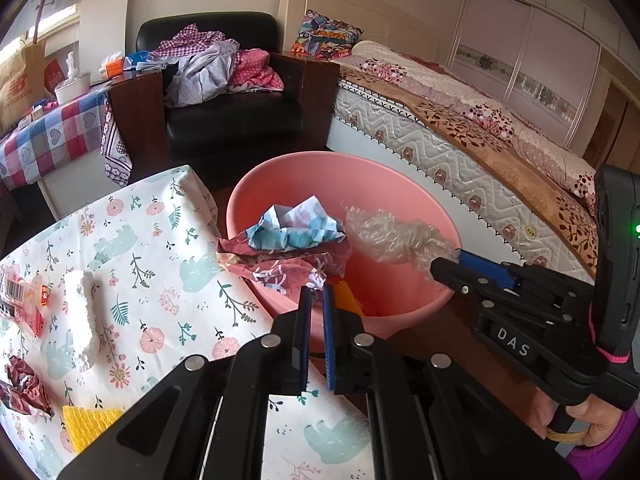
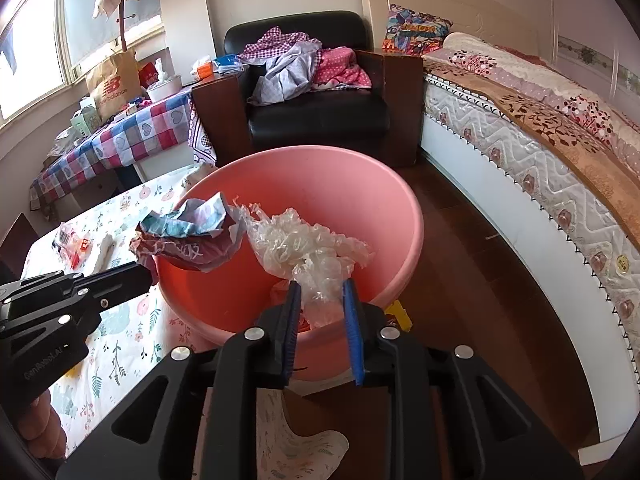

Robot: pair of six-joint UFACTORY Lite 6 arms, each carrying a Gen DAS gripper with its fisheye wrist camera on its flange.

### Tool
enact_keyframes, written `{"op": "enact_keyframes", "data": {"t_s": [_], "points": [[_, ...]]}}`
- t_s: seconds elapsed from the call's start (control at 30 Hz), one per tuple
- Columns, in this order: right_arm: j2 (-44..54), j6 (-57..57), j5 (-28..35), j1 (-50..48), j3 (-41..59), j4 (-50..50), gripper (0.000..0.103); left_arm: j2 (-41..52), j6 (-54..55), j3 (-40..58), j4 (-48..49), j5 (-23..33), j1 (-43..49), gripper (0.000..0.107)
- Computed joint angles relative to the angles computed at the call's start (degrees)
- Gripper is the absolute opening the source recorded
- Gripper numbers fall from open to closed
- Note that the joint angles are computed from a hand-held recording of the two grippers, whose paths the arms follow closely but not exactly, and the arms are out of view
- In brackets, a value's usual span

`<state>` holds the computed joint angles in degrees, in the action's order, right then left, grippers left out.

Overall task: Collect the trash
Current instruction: 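Open both grippers to drop the wrapper and bubble wrap into the bucket, then move both grippers back over the trash on the table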

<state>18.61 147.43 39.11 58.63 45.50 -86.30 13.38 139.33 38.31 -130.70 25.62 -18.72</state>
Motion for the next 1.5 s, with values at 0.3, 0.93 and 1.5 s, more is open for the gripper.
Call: {"op": "enact_keyframes", "data": {"t_s": [0.3, 0.93, 1.5], "points": [[-0.08, 0.78, -0.18, 0.87, -0.11, -0.86, 0.035, -2.75, -4.74, -1.65, 5.09, 2.39, 2.34, 0.033], [1.1, -4.4, 3.66, 10.01, 8.19, 4.24, 0.036, -20.47, -19.0, -12.63, 30.86, 13.42, 27.69, 0.04], [21.64, -14.98, -7.54, 13.24, 36.63, 6.2, 0.047, -9.74, -9.66, -3.55, 51.82, 25.73, 74.11, 0.048]]}}
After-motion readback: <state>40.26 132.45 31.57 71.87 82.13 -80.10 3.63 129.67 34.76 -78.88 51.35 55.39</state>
